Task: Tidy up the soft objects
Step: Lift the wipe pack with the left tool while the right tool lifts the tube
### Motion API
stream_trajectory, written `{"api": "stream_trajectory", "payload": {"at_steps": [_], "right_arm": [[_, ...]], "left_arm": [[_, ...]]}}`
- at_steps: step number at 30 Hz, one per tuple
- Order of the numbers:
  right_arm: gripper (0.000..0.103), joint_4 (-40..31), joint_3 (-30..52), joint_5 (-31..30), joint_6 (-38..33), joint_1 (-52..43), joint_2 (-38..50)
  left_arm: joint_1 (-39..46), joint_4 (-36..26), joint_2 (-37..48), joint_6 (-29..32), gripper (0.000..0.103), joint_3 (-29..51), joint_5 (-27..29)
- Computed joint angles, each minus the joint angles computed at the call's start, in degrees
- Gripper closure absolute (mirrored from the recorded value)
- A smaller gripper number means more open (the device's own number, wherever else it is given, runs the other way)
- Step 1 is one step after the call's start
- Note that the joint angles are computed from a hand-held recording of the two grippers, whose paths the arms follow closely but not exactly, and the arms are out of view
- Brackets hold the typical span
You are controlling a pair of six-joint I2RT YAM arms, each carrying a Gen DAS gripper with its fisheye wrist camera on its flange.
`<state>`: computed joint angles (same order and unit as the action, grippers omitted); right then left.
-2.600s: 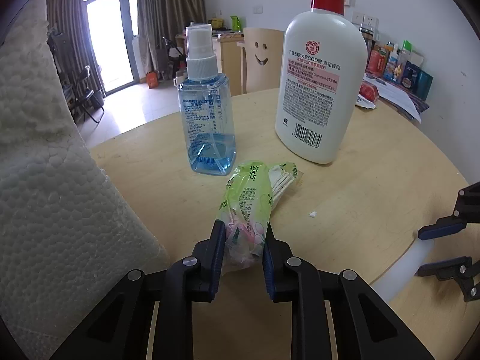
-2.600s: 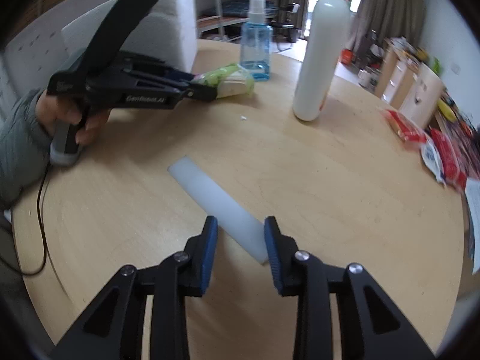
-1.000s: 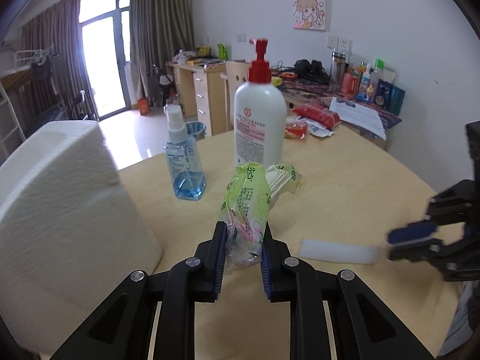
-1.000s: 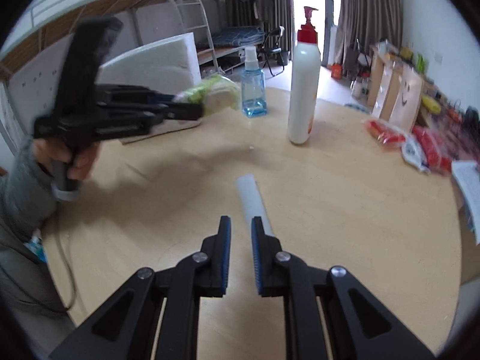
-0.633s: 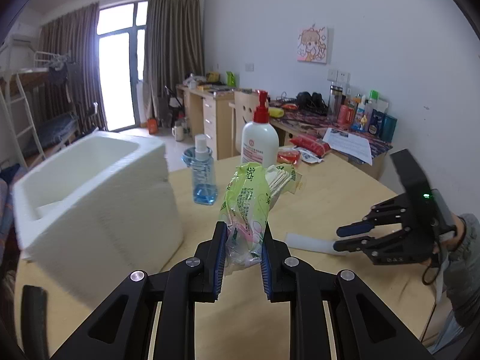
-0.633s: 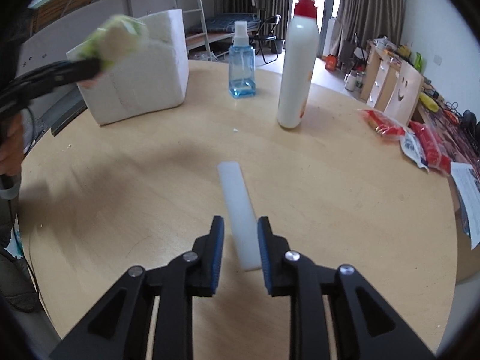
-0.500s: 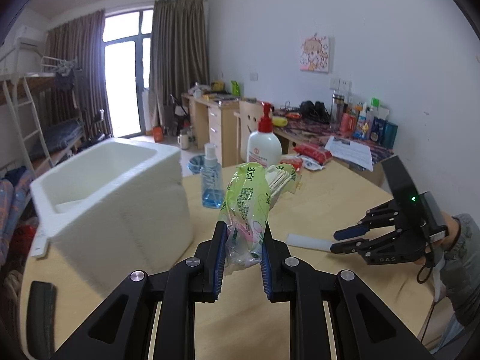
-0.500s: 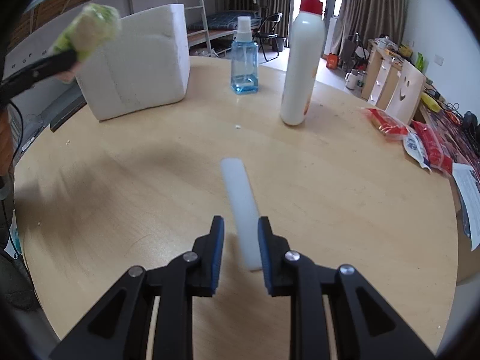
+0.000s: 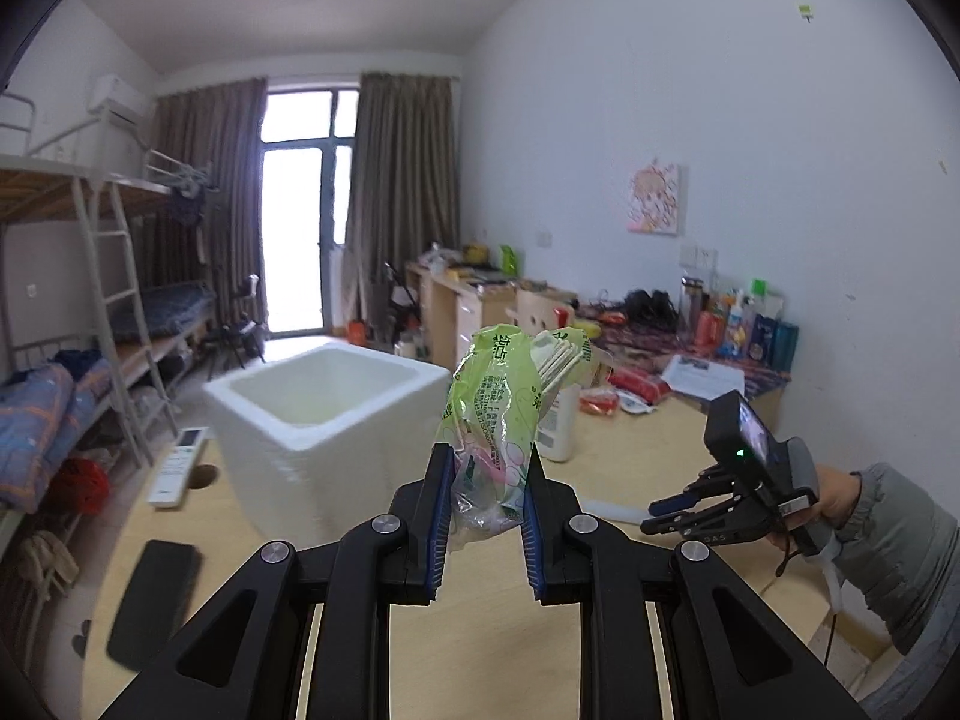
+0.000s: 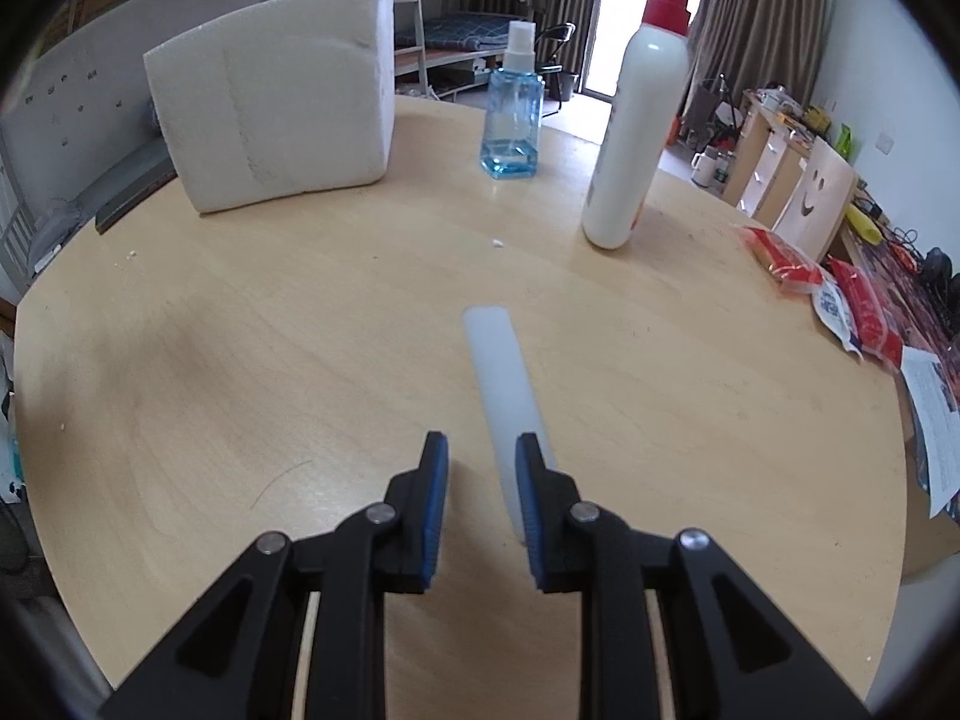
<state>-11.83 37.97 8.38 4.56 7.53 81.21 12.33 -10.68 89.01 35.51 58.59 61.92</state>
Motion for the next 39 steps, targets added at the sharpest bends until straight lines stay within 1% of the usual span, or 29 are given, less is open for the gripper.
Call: {"api": "stream_trajectory", "payload": {"at_steps": [2,4,6,9,11,15,19,23,24,25,27,28,30,33,34,35,36,37,39], "right_arm": [[0.075,-0.1,0.3,0.4,0.0,0.2,0.7],[0.068,0.4,0.2,0.9,0.1,0.4,1.0],[0.066,0.8,0.1,0.7,0.2,0.4,1.2],[0.065,1.1,0.0,1.4,0.5,0.9,1.6],[0.065,0.9,0.3,1.5,0.7,1.1,2.1],[0.065,1.2,0.7,2.1,0.5,1.3,3.2],[0.065,1.8,0.5,2.2,0.0,0.8,3.2],[0.065,1.7,0.1,2.4,-0.5,0.5,1.7],[0.065,1.3,0.5,1.6,-0.5,0.0,1.7],[0.065,1.4,0.7,1.1,-0.9,-0.4,2.1],[0.065,1.3,1.7,2.3,-1.1,-0.6,4.4],[0.065,2.4,1.4,1.8,-1.3,-1.2,4.6],[0.064,2.4,1.8,-0.2,-1.2,-2.4,5.0],[0.065,1.5,2.7,-3.8,0.7,-4.5,5.5],[0.067,0.3,3.5,-4.0,1.6,-4.8,5.7],[0.074,-0.6,4.1,-3.3,2.5,-4.7,6.0],[0.082,-1.0,4.5,-3.2,3.6,-4.7,6.2],[0.085,-0.8,4.5,-3.3,4.4,-4.8,6.2],[0.086,0.0,3.8,-3.4,5.8,-4.8,5.8]], "left_arm": [[1.8,1.2,-1.4,-0.1,0.081,-1.6,0.5],[3.5,2.4,-2.5,-0.2,0.081,-3.1,1.4],[5.7,2.6,-3.6,0.2,0.081,-3.9,3.3],[10.1,4.0,-4.7,0.1,0.081,-5.2,6.6],[12.4,3.4,-5.3,0.6,0.081,-5.6,8.7],[17.5,6.2,-7.5,-1.5,0.081,-8.1,12.4],[20.7,6.4,-9.2,-2.3,0.081,-9.0,13.5],[23.8,6.0,-9.0,-2.5,0.081,-8.7,15.1],[24.5,5.4,-8.6,-2.1,0.081,-8.2,15.6],[24.9,6.1,-8.6,-2.8,0.081,-8.2,15.7],[26.0,5.8,-8.2,-3.4,0.081,-7.6,16.6],[26.7,6.8,-8.4,-4.4,0.081,-8.0,17.2],[28.1,12.1,-9.7,-8.6,0.081,-10.1,18.1],[29.5,18.6,-10.4,-13.9,0.081,-11.9,19.5],[29.8,18.1,-10.8,-13.7,0.081,-12.0,19.8],[29.9,18.6,-10.8,-14.1,0.081,-12.1,19.7],[29.8,19.6,-10.9,-14.9,0.081,-12.5,19.5],[29.6,18.2,-10.7,-13.9,0.081,-12.2,19.5],[29.1,17.9,-10.4,-13.6,0.081,-12.2,18.9]]}}
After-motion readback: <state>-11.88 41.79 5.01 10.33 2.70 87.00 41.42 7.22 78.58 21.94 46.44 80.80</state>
